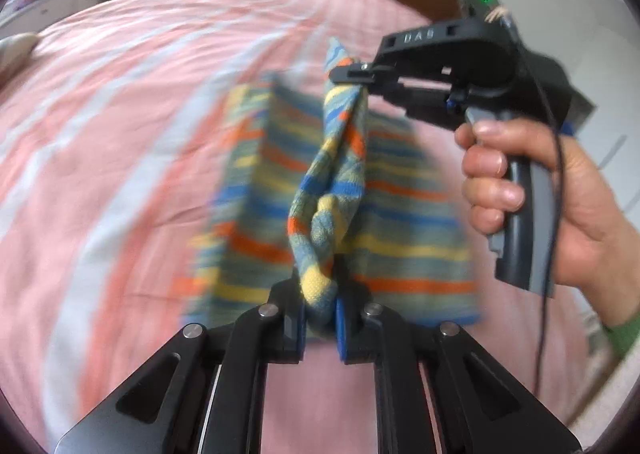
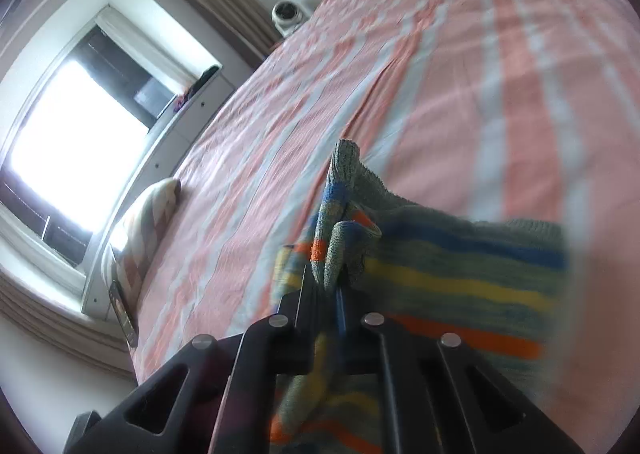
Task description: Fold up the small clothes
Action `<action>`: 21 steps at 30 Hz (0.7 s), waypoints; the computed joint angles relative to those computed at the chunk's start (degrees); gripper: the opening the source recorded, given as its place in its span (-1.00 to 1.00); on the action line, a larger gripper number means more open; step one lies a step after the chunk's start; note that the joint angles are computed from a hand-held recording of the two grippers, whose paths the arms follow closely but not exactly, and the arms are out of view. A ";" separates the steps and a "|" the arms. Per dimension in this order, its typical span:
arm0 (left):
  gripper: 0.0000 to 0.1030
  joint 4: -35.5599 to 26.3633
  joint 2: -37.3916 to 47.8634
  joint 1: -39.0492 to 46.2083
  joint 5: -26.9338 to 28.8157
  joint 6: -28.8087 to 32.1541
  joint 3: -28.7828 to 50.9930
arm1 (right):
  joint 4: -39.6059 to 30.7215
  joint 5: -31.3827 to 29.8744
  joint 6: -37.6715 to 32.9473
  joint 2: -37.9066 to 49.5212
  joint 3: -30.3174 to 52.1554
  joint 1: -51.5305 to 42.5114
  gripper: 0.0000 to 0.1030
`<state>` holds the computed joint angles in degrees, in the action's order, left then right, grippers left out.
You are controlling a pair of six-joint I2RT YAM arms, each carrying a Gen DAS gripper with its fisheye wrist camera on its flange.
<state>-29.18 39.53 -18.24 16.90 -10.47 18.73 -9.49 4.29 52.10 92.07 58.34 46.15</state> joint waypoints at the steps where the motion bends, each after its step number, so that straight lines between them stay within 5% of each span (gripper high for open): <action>1: -0.40 -0.58 1.22 1.66 -0.48 1.61 -0.06 | 2.83 -0.63 0.36 3.26 1.32 0.06 -0.66; 3: -0.35 -2.77 1.39 6.92 3.30 6.00 -0.05 | 11.10 -2.97 3.83 5.44 -0.92 -0.17 -0.22; 5: -0.06 -7.15 -2.13 9.83 5.83 8.62 1.11 | 17.52 -3.89 6.91 2.81 -5.77 -0.18 -0.18; 7: 0.47 -8.55 -6.40 9.74 5.96 8.67 1.79 | 13.30 -0.54 4.91 -3.69 -8.51 0.99 -0.18; 8: 0.54 -5.54 -5.73 7.50 4.71 7.17 1.97 | 8.88 0.99 3.07 -6.65 -8.59 1.75 -0.18; 11: 0.56 2.45 0.47 0.44 -1.90 3.27 2.27 | -9.97 9.95 -5.06 -14.71 -6.05 8.42 -0.18; 12: 0.44 5.84 4.40 -2.61 -6.03 1.19 2.20 | -14.22 13.16 -6.17 -17.22 -6.38 12.14 -0.18; 13: 0.02 7.50 8.50 -4.11 -9.88 0.51 2.46 | -16.33 15.19 -5.95 -19.28 -7.71 16.13 -0.18; 14: -0.19 7.84 12.62 -3.86 -14.13 1.24 3.06 | -16.35 16.04 -4.98 -20.44 -9.73 19.43 -0.18; 18: 0.06 3.01 7.96 4.61 -9.05 4.32 1.31 | -17.09 17.16 8.48 -11.61 -15.70 31.55 -0.21; 21: 0.27 -6.11 -1.15 10.66 -6.80 10.30 2.55 | -25.54 30.69 23.80 -11.55 -13.67 44.83 -0.18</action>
<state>-35.29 38.38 -7.57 10.10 -0.17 21.29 -35.02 34.98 75.90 80.52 44.67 90.98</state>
